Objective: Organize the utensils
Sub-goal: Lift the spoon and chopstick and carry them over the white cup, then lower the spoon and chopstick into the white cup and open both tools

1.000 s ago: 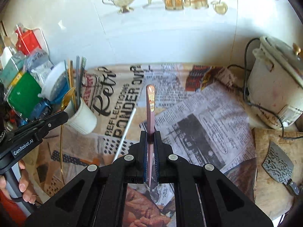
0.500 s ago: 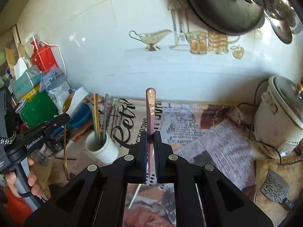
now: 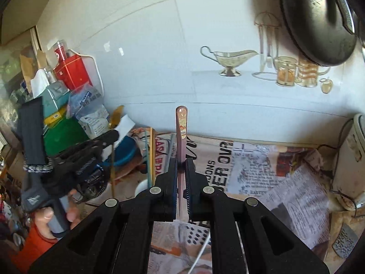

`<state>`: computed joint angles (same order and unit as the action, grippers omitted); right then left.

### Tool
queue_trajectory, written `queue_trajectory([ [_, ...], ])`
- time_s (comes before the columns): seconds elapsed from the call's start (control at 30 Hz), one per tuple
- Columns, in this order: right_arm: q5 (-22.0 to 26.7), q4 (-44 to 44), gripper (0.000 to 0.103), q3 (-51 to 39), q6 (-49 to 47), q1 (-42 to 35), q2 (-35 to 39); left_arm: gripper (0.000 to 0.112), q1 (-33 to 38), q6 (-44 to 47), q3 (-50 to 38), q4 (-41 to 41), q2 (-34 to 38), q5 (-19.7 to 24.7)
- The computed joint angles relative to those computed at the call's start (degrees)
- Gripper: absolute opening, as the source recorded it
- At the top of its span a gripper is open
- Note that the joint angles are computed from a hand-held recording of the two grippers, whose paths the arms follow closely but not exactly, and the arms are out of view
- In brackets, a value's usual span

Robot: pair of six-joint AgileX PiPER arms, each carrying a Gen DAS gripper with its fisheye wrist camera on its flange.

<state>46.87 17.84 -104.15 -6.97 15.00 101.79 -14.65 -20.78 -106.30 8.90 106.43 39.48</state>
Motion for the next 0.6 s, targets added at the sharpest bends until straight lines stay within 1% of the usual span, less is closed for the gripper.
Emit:
queue_trajectory([
  [0.17, 0.3, -1.0, 0.006, -4.6, 2.1, 2.2, 3.3, 0.003, 1.5, -0.1, -1.7, -0.2, 3.6, -2.4],
  [0.3, 0.9, -1.6, 0.006, -8.2, 3.4, 3.3, 6.3, 0.003, 2.9, 0.6, -1.9, -2.6, 5.9, -4.4],
  [0.43, 1.8, -2.3, 0.006, -11.6, 4.8, 4.2, 9.6, 0.003, 3.7, 1.0, 0.7, -4.5, 6.9, -8.1],
  [0.5, 2.2, -2.2, 0.006, -12.6, 5.0, 4.5, 10.8, 0.003, 3.7, -0.1, 3.5, -3.8, 6.7, -11.1],
  [0.6, 3.1, -2.1, 0.006, -13.6, 5.2, 4.8, 12.4, 0.003, 3.5, -2.7, 7.1, -1.8, 6.7, -14.2],
])
